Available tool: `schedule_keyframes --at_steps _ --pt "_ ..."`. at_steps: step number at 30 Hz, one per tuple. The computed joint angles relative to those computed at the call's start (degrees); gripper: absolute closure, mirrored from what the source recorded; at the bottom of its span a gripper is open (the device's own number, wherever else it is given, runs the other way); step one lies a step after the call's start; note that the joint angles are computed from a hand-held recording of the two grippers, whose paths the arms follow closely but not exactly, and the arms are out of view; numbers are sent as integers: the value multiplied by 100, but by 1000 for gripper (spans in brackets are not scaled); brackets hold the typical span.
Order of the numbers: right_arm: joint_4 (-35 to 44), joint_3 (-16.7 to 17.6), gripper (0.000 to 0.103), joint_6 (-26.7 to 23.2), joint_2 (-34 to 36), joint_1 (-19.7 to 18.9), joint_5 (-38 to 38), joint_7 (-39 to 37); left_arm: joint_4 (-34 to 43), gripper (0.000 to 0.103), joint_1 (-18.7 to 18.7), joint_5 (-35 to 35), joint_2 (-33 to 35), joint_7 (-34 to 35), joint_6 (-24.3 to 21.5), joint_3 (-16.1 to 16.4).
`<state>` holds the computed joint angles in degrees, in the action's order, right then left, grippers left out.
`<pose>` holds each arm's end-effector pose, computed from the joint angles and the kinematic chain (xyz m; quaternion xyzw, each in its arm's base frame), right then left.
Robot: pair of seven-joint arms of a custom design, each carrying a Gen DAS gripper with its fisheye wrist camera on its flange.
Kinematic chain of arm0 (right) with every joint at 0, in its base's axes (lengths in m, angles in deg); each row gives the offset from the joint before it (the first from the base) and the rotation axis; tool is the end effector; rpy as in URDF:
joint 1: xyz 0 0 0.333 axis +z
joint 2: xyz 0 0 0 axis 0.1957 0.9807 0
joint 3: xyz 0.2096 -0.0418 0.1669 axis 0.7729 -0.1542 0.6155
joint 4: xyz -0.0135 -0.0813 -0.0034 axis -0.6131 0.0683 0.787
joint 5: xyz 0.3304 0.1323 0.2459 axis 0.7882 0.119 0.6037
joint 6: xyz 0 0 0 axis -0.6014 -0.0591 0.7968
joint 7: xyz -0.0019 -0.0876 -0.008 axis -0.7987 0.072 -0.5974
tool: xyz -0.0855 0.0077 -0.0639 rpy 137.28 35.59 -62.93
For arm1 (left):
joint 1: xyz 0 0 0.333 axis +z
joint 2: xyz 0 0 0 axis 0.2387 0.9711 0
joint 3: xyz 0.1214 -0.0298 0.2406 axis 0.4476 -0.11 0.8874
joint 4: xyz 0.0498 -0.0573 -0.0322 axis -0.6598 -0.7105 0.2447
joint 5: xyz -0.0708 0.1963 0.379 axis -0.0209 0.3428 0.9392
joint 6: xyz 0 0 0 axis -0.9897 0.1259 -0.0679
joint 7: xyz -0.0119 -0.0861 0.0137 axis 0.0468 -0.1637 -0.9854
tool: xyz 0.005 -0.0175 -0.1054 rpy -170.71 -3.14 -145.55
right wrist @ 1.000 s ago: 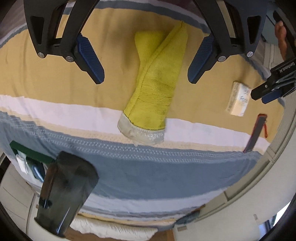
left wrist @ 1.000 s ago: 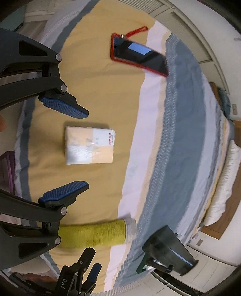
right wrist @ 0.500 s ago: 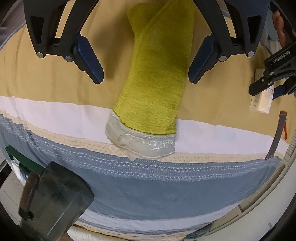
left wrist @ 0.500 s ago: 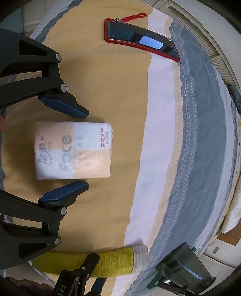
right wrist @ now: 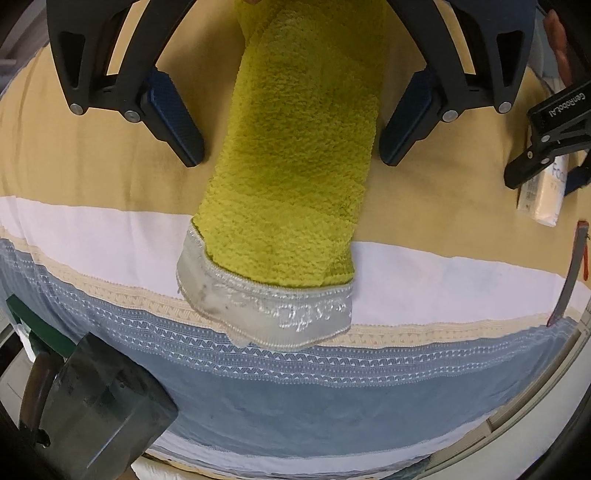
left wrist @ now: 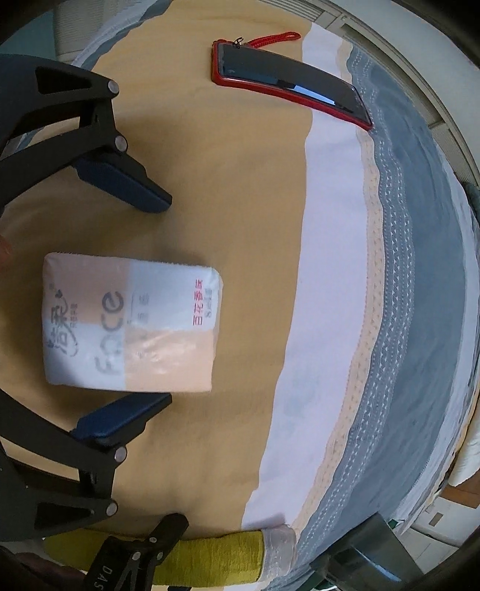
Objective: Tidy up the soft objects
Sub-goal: 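Grasp the Face tissue packet with the left gripper while the right gripper grasps the yellow towel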
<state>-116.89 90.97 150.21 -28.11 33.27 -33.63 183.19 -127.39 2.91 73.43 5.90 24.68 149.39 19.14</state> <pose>0.6239 0.2994 0.2899 -0.6314 0.7498 -0.1662 0.1070 0.6811 -0.2766 0.2854 -0.6083 0.7779 -0.1141 0.1088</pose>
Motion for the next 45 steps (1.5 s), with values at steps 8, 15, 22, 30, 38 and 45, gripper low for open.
schedule_keyframes --at_steps 8,15,22,30,38,45 --pt "57 -62 5 -47 110 173 -263 419 -20 5 -53 131 32 -118 83 51" --pt "-150 -37 7 11 -67 189 -350 525 45 5 -170 276 83 -333 67 89" --pt "-188 -16 7 28 -95 165 -349 541 89 5 -226 387 96 -449 21 101" --pt "-302 -8 17 99 -233 87 -272 450 -111 20 -213 432 -44 -441 197 70" --pt "-493 -8 56 326 -390 13 -266 406 -287 57 -384 671 -218 -585 337 111" --pt "-786 4 83 583 -617 -74 -229 367 -344 58 -439 743 -323 -826 296 114"
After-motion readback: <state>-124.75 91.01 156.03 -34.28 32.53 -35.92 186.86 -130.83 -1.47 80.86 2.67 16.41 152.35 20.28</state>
